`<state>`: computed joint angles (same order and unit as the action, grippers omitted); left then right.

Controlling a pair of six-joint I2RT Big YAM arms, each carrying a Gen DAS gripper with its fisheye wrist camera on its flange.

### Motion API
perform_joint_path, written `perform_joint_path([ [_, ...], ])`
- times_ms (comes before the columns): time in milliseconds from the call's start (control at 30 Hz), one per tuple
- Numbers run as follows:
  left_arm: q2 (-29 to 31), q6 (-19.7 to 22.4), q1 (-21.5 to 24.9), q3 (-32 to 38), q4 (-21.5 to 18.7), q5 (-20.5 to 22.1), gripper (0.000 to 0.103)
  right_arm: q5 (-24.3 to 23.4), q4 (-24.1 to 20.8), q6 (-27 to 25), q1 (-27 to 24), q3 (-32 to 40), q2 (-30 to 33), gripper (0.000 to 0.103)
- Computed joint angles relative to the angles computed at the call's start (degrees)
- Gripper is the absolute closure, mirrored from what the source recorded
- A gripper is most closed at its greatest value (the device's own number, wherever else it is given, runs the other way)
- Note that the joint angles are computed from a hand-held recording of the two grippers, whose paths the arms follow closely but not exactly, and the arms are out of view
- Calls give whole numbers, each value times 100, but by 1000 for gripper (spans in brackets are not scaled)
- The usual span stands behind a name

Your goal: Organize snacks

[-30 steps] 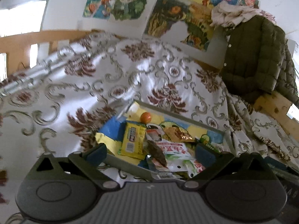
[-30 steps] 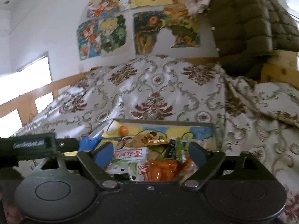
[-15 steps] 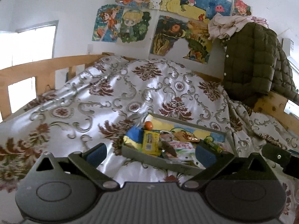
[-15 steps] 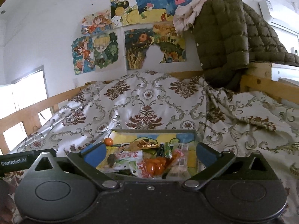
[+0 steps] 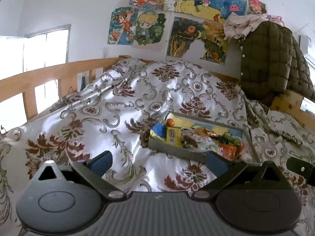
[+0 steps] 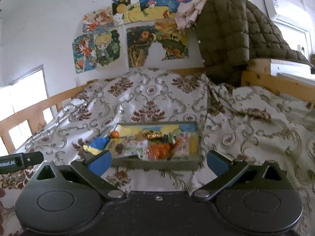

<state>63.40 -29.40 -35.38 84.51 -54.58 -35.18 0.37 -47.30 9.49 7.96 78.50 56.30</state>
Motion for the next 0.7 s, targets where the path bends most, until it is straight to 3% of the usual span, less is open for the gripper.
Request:
perform_joint_path([
  [267, -208, -93, -269, -182, -243, -173, 0, 167, -431, 85, 81, -159, -325, 1],
  [700, -314, -219, -374, -290, -460, -242, 0, 295, -545, 67, 136, -240, -449, 1],
])
